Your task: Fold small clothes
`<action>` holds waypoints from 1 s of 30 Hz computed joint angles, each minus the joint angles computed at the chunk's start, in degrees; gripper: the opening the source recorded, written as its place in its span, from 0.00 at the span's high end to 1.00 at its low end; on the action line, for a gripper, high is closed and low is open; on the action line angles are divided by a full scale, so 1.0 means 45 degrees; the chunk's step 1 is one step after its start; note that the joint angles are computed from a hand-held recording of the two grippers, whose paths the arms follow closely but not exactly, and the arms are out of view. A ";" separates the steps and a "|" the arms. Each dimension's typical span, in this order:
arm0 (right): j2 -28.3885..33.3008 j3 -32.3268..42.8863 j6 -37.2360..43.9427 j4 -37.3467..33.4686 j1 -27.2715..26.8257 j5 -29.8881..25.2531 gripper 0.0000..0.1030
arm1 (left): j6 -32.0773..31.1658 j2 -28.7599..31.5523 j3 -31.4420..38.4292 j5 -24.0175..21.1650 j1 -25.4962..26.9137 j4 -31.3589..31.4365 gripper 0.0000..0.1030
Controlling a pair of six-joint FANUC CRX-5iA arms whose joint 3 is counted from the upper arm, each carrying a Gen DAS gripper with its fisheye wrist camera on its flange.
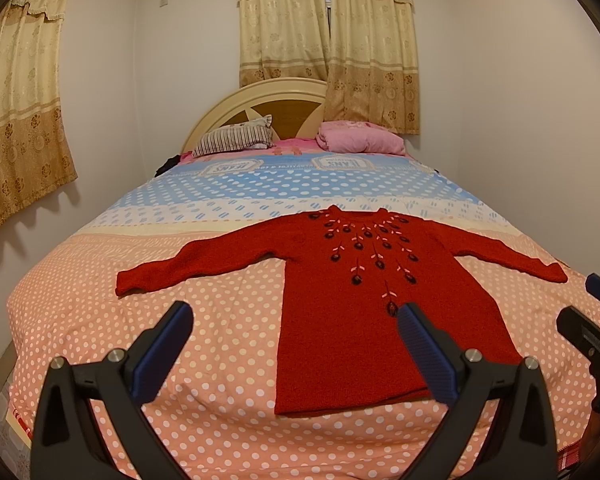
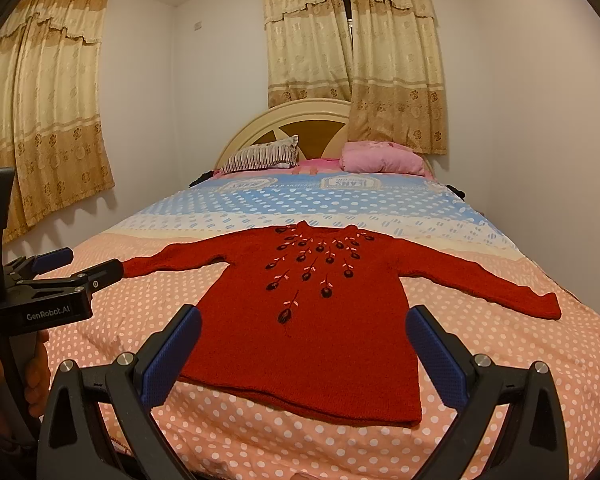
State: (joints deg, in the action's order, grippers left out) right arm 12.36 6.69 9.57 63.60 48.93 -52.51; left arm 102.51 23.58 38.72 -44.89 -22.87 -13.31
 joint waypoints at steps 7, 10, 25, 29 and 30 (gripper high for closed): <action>0.0001 0.0081 0.0251 -0.0190 -0.0006 0.0000 0.01 | 0.0026 -0.0003 -0.0003 0.0007 -0.0003 -0.0025 0.00; -0.0009 0.0070 0.0285 -0.0206 -0.0019 0.0034 0.01 | 0.0009 -0.0005 -0.0009 0.0006 0.0007 -0.0004 0.00; 0.0159 0.0155 0.0505 -0.0458 -0.0554 0.0112 0.01 | -0.0155 0.0667 0.0876 -0.0479 -0.0159 -0.0354 0.00; 0.0226 0.0254 0.0541 -0.0605 -0.0844 0.0089 0.01 | -0.0472 0.1225 0.1657 -0.0856 -0.0202 -0.0407 0.00; 0.0262 0.0308 0.0582 -0.0669 -0.0922 0.0079 0.01 | -0.0588 0.1397 0.1903 -0.0956 -0.0204 -0.0390 0.00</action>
